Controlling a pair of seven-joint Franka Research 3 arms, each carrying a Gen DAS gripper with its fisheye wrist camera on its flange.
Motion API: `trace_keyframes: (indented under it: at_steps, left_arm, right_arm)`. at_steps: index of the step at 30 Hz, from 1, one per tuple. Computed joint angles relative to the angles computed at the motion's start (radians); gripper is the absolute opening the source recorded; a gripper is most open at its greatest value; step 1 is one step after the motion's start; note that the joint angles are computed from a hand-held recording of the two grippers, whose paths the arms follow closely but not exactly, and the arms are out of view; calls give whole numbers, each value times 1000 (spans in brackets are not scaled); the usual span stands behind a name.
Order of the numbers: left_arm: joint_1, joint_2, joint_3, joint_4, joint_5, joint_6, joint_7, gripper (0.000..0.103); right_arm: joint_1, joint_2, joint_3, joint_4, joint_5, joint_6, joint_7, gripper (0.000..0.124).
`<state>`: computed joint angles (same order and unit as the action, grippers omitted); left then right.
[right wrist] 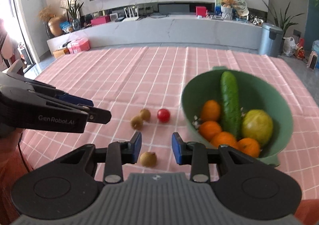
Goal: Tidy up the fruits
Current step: 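Withdraw both open tools from the colander toward the kiwis, then grasp a kiwi with the right tool while the left tool grasps the other kiwi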
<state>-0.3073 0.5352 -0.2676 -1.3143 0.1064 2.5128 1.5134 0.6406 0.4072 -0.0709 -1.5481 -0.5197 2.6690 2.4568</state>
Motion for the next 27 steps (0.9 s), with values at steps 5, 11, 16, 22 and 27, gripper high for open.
trace_keyframes:
  at_steps: [5, 11, 16, 22, 27]
  left_arm:
    - [8, 13, -1, -11, -15, 7, -17, 42]
    - [17, 23, -3, -16, -26, -2, -31, 42]
    - [21, 33, -7, -15, -32, -2, -32, 42]
    - [26, 60, -15, 10, -45, -4, -9, 42]
    - [10, 90, -1, 45, -29, -4, -19, 42]
  right_arm:
    - [-12, 53, 16, 51, 49, -40, -44, 29]
    - [-14, 94, 26, 86, 131, -59, -100, 29]
    - [-10, 128, 19, 121, 172, -78, -127, 29]
    - [-9, 161, 17, 157, 213, -98, -160, 27]
    - [0, 168, 3, 163, 215, -92, -172, 22]
